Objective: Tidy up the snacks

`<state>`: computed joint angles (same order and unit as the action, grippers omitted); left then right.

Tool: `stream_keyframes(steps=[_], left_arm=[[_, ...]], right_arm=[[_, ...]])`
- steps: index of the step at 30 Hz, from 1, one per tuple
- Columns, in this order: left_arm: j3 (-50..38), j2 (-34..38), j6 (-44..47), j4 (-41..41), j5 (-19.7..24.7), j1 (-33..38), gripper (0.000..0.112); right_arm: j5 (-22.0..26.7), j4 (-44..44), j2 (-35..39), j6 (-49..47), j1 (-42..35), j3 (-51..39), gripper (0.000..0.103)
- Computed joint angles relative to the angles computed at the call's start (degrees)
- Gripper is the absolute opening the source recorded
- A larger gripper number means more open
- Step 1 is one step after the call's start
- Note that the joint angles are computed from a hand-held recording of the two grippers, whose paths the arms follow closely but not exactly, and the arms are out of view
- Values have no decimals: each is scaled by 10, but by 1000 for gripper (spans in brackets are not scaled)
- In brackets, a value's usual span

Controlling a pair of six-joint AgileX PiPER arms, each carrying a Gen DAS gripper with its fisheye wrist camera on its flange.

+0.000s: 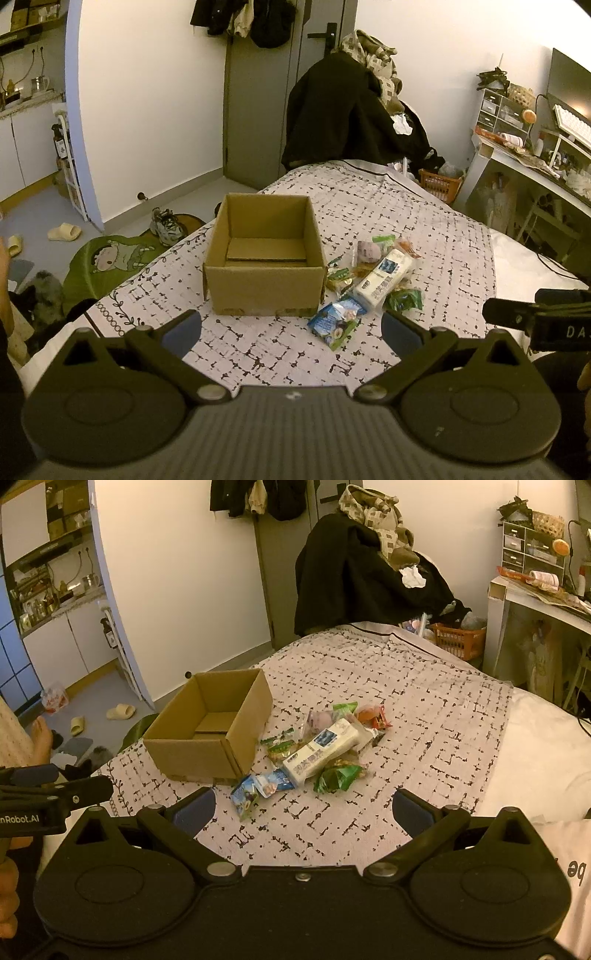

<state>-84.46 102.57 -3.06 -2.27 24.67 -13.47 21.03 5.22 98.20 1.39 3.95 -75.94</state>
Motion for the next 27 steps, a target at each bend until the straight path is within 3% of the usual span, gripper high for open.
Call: stream_keyframes(steps=[16, 24, 27], left_arm=[[-34, 37, -6, -6, -4, -9, 102], [-66, 68, 1, -21, 0, -11, 101], [-79, 82, -9, -15, 5, -15, 100]], right_arm=[[14, 2, 37, 3, -14, -46, 103], [37, 38, 66, -23, -21, -86, 103], [64, 33, 87, -11, -22, -119, 98]])
